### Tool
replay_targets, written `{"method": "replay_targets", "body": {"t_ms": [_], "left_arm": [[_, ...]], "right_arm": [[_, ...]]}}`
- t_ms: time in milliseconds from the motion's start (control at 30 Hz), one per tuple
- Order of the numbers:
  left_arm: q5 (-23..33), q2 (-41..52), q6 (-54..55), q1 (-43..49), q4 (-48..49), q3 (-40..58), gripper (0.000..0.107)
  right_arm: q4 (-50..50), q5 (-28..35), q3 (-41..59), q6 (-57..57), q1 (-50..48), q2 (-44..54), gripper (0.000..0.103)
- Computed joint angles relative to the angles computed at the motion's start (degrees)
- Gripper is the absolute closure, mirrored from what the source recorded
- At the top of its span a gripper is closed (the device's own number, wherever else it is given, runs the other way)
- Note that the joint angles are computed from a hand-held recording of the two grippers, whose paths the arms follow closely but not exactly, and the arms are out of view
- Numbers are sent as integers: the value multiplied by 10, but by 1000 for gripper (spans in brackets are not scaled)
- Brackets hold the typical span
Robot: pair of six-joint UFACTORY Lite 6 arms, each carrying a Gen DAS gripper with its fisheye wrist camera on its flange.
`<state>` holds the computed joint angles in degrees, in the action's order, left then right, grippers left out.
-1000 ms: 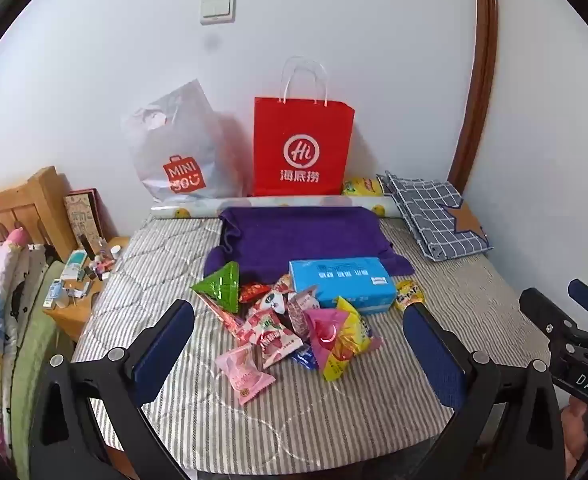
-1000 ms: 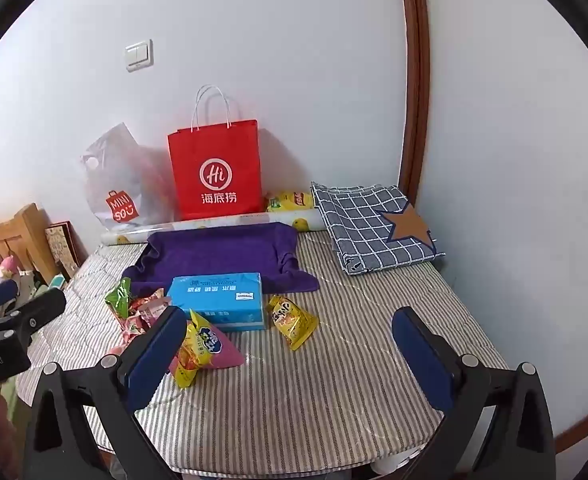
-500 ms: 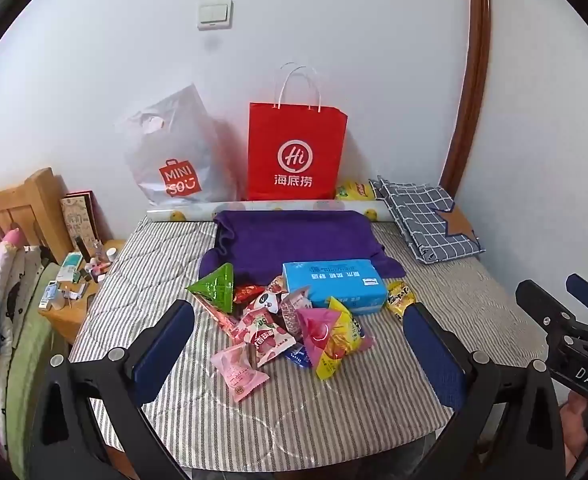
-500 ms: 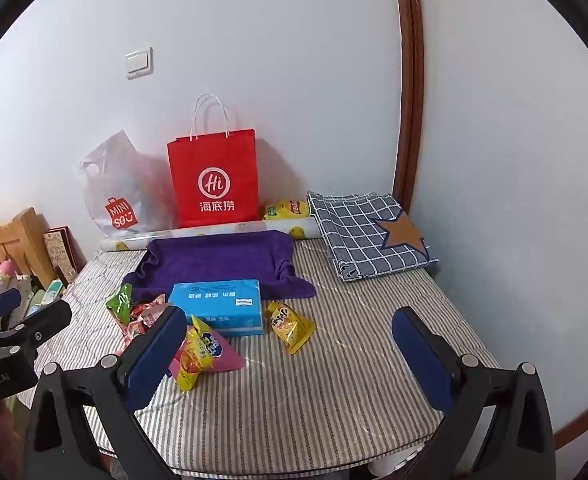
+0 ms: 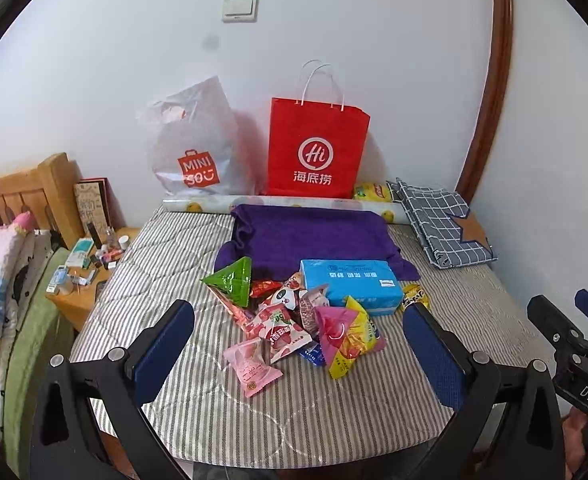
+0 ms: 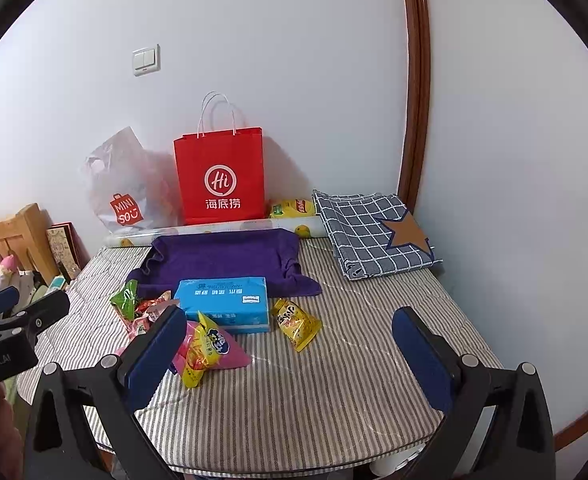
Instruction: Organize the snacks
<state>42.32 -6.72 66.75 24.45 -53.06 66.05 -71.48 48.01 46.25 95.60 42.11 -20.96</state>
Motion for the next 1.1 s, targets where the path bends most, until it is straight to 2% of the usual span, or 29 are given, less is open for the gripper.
{"method": "replay_targets", "body": {"t_ms": [500,1100], "left_arm": [[-4,8,15,1,-8,-4,4],[-29,36,-23,-23,1,29,4]], "right_arm": [[-9,-13,11,11,-1,22,0],[-8,-39,53,-2,-24,69,0]]}}
